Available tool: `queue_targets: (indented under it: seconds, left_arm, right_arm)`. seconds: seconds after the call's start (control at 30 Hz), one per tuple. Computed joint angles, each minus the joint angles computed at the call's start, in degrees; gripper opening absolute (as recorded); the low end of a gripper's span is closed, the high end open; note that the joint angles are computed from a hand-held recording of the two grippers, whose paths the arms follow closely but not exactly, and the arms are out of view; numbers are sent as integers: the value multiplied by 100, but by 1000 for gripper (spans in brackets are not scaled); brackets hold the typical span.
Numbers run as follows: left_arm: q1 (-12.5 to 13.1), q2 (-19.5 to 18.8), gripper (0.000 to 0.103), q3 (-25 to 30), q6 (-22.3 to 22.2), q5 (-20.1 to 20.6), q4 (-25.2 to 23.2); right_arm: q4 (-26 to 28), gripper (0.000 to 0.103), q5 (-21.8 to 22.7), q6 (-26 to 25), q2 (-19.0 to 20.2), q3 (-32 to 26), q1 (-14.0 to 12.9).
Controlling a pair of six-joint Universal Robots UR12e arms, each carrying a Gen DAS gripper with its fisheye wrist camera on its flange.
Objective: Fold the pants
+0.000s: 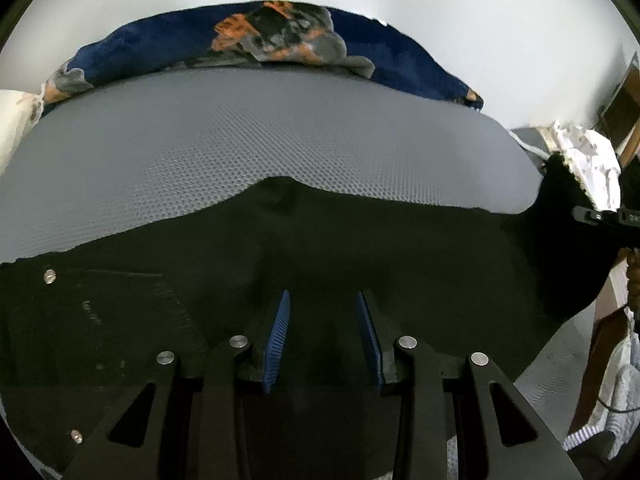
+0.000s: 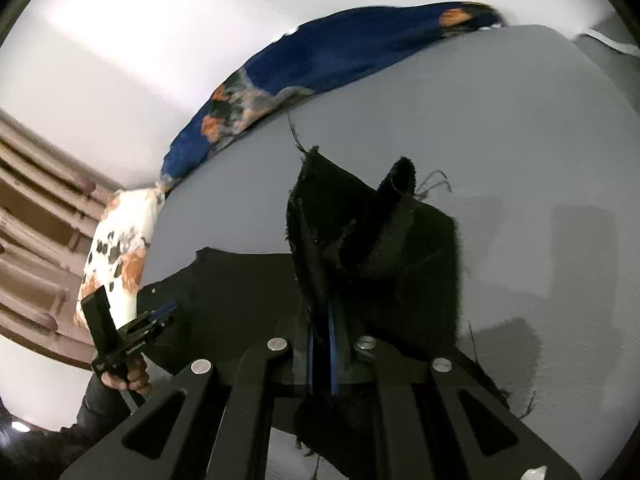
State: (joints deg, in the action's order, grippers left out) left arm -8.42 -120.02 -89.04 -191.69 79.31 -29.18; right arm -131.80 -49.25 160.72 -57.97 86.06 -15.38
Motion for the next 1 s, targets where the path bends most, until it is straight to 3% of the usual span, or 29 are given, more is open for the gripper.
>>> queue_targets:
  seconds: [0.23, 0.53, 0.63, 0.73, 0.77, 0.83, 1.0]
  left_arm:
    - [164, 220, 36, -363, -136, -125, 458]
    - [335, 391, 36, -728, -244, -352, 890]
    - [368, 413, 36, -790, -273, -435, 991]
    - [390, 433, 36, -834, -268, -532, 1035]
    - [399, 446, 36, -857, -266, -574, 1052]
    - [419, 461, 36, -893, -296, -694, 1092]
    - [493, 387, 36, -869, -522, -1404, 1040]
  right_arm:
    - [123, 6, -365, -9, 162, -263, 580]
    - [409, 6, -820, -402, 367, -294, 1274]
    - [587, 14, -995, -617, 431, -339, 1468]
    - [1081, 18, -495, -727, 467, -460, 1465]
    - [1081, 25, -353, -769, 437, -444, 1453]
    - [845, 34, -235, -758, 336, -362, 1412]
    - [136, 41, -101, -303, 162, -200, 1175]
